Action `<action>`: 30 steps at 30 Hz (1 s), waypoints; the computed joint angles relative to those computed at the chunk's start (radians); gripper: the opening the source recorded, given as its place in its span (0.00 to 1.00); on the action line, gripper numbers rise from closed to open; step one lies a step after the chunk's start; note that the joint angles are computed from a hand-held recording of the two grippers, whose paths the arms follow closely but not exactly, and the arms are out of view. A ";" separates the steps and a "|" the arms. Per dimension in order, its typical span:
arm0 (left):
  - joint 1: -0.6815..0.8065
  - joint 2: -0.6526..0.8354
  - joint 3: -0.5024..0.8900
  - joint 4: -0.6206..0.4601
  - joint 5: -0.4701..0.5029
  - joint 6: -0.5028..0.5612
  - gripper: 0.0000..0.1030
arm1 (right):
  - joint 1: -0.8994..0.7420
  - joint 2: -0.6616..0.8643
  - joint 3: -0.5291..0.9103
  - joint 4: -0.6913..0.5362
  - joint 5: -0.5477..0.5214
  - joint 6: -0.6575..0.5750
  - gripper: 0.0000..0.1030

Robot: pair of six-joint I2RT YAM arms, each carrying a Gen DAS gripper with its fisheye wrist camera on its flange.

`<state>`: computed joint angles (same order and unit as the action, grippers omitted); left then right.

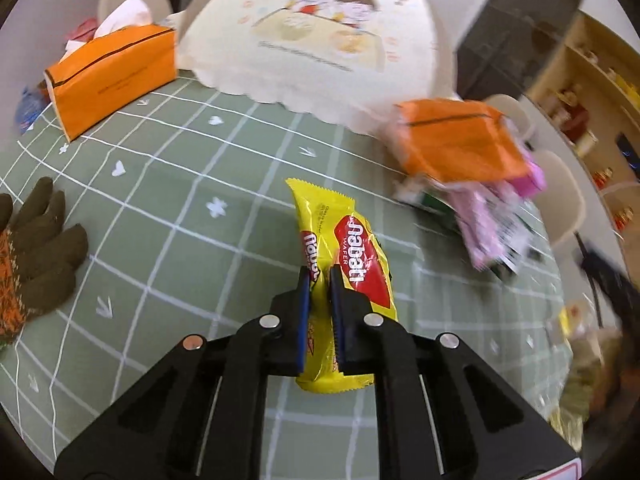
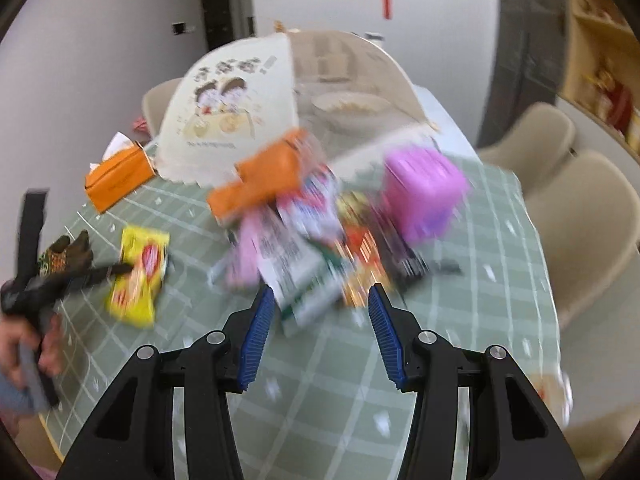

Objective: Collect trash
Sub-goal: 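Grasp the orange bag with the right tool while the left tool grasps the yellow Dabeli wrapper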

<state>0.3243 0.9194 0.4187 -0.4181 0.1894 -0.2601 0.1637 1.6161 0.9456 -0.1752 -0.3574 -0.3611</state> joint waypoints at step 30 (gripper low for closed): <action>-0.021 -0.229 0.000 -0.224 0.133 -0.090 0.09 | -0.099 0.019 0.054 -0.228 -0.105 -0.054 0.09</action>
